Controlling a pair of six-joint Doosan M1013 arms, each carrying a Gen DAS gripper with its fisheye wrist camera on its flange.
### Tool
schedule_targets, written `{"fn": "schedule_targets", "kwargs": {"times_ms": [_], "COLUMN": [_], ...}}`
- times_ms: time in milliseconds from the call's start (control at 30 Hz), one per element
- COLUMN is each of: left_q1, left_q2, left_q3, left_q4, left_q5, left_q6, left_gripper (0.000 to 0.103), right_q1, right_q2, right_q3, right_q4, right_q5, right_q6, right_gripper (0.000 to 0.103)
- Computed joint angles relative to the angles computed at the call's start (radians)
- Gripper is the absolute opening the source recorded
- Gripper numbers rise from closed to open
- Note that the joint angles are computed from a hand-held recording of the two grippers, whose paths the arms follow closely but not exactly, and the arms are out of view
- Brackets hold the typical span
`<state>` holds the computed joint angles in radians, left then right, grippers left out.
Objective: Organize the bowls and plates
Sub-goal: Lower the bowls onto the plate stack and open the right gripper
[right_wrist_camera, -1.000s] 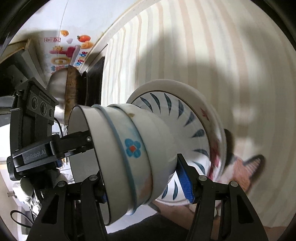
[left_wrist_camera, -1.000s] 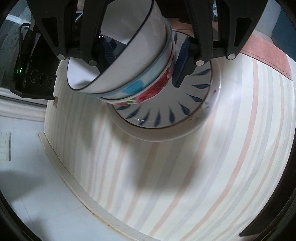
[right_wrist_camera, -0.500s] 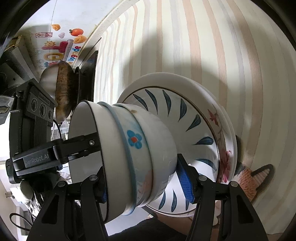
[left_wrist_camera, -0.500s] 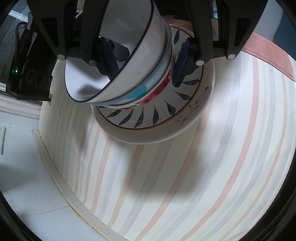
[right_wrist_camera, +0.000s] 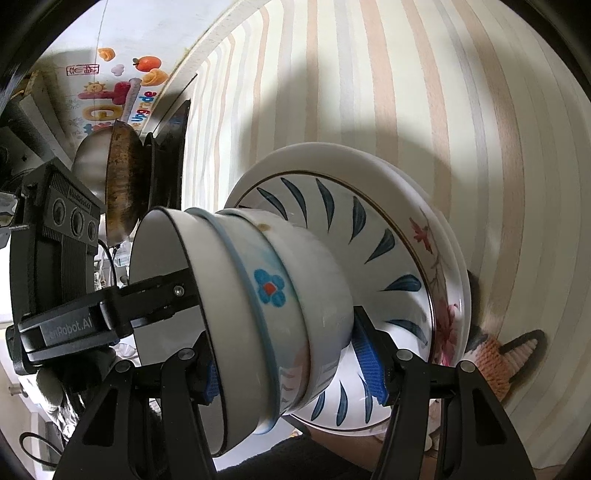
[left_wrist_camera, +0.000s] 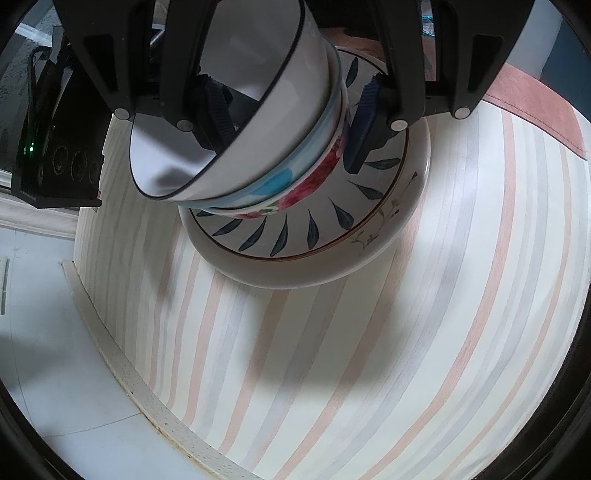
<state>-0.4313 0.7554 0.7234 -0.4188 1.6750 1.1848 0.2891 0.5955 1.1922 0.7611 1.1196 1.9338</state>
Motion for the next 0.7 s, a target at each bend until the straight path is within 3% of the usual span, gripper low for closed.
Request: {"fn": "schedule_targets", "kwargs": {"times_ms": [400, 700], "left_q1": [-0.021, -0.042], "left_q2": [-0.033, -0.140], "left_q3": [0.023, 0.087], "left_q4": [0.097, 0.245], "left_q5": [-0.029, -0.151], "left_q6": [0.026, 0.115], "left_gripper": [0.055, 0.055], "right_q1": [0.000, 0.030], "right_q2": [-0.024, -0.082], "right_q3": [0.009, -0.018], "right_q4": [-0.056, -0.282], "right_q5": [-0.014, -0.023], "right_q6": [0.024, 0.121], "right_gripper": [0.062, 0.062]}}
